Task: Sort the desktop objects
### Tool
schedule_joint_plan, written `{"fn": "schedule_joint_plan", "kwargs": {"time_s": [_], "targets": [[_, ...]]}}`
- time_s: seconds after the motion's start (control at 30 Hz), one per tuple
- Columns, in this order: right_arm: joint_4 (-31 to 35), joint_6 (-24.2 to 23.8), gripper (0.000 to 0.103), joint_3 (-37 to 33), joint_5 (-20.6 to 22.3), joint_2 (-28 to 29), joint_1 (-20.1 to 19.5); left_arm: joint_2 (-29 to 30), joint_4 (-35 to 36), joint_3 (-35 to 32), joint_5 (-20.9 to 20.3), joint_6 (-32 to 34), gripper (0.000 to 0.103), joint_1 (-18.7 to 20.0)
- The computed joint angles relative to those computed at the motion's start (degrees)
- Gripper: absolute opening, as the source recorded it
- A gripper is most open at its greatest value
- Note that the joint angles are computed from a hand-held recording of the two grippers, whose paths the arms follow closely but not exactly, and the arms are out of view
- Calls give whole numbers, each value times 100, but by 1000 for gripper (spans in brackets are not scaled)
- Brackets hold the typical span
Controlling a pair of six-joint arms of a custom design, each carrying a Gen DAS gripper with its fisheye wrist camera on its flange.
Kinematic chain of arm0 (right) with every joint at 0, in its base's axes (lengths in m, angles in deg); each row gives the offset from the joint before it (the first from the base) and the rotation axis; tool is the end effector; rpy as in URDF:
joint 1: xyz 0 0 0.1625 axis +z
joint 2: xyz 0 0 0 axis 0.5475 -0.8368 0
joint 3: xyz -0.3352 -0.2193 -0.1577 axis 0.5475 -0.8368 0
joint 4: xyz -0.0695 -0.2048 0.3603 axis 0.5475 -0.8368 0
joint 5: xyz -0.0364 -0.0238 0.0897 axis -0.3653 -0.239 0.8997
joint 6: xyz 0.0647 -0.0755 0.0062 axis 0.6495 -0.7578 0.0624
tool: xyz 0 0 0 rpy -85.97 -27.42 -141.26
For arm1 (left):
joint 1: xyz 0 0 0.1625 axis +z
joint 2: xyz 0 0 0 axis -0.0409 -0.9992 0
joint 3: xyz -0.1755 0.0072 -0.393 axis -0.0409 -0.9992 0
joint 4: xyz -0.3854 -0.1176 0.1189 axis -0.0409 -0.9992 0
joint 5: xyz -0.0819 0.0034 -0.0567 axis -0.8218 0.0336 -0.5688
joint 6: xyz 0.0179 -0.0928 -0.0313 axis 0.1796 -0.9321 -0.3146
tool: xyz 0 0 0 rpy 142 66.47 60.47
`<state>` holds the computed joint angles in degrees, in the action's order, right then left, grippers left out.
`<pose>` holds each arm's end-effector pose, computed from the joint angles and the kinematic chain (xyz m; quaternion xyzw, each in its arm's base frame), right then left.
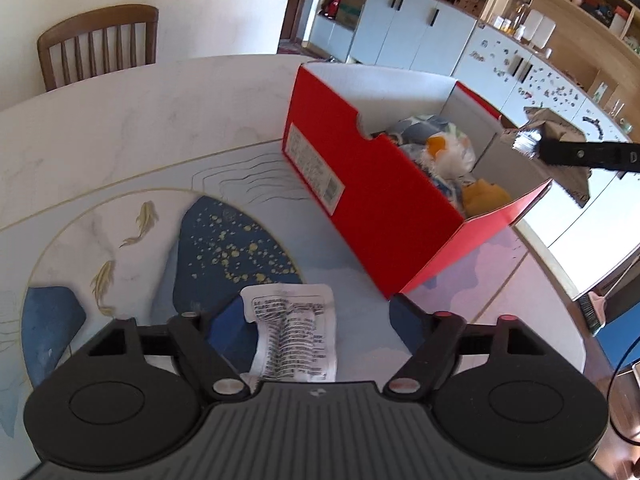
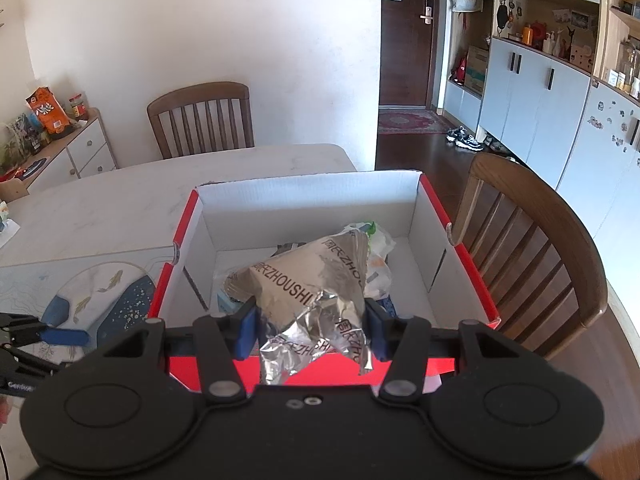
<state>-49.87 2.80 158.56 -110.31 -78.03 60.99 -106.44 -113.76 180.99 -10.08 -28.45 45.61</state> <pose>0.1674 -0.7474 0.3867 0.4092 -0.8605 0.2238 0.2050 -0.3221 -0.6013 0.0618 -0.0460 0.8753 -0.3826 0.2921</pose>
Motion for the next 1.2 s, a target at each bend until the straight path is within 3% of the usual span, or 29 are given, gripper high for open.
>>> {"fn": "schedule_joint_plan", "kwargs": {"time_s": [0.33,0.67,0.9,0.97,1.07,1.2], "targets": [[206,-65,52,-307,-1,187,-38,221,942,-338,-42,-272,80,92],[328,-105,52,-436,-12,243,-79,486,2200,-725,232,-751,80,106],[386,-131,52,-497,-17,275,-100,565,2129,-753,272,-760,79,133],[408,-160,52,-529,-19,298,-110,571,2071,-734,323,-736,74,130],[452,-185,52,-580,-10,326,-121,546,1886,-649,396,-714,58,115],[479,-192,52,-608,-5,346,-122,512,1697,-568,387,-535,54,109]]}}
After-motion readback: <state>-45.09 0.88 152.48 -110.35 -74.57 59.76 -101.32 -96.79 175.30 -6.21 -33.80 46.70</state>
